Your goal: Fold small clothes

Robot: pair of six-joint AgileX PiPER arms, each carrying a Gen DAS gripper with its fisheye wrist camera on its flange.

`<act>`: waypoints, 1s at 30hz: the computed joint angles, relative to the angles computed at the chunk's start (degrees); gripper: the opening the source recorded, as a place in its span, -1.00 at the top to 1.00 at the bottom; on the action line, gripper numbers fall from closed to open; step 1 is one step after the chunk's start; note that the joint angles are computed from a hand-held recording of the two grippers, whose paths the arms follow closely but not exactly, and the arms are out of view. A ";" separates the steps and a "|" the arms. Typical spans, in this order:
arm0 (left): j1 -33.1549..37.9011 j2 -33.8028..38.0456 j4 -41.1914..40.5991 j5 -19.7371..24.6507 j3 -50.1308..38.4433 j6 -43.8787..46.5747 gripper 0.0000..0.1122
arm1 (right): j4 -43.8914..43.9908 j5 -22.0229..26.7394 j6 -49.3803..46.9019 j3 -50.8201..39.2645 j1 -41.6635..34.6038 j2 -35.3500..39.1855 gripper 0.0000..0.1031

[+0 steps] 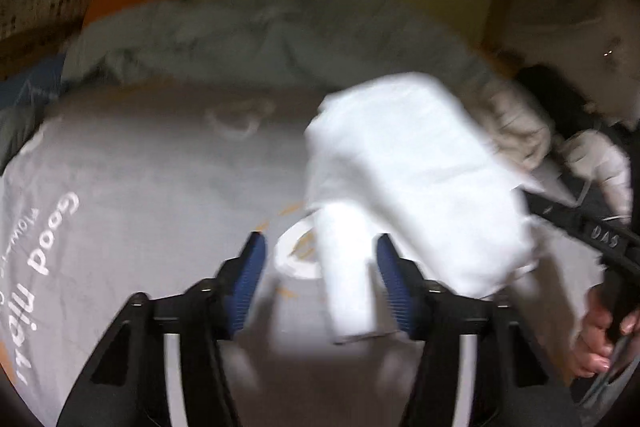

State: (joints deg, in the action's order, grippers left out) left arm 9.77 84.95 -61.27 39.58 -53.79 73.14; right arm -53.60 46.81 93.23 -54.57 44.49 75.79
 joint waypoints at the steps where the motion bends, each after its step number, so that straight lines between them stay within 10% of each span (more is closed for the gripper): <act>1: -1.13 0.86 2.54 -1.53 -0.32 -1.94 0.22 | -0.06 1.75 -1.00 -1.30 0.06 1.88 0.54; 7: -4.03 1.34 6.42 -7.03 2.27 -4.37 0.32 | -12.84 17.47 12.50 1.94 10.59 0.34 0.91; 14: -4.13 1.78 5.90 -8.89 3.46 -3.18 0.29 | -3.45 12.33 10.63 4.65 4.47 2.28 0.92; 23: -2.33 -2.39 0.88 1.98 -0.33 1.40 0.36 | -7.45 19.61 16.38 4.55 8.16 -2.72 0.55; 30: -14.13 6.74 19.64 -2.38 -11.14 -20.94 0.37 | -0.37 5.36 -0.56 -1.51 0.54 2.39 0.55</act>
State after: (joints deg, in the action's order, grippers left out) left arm -4.36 91.69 -41.62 37.20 -64.94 52.20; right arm -53.97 52.17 92.67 -56.07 45.03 78.18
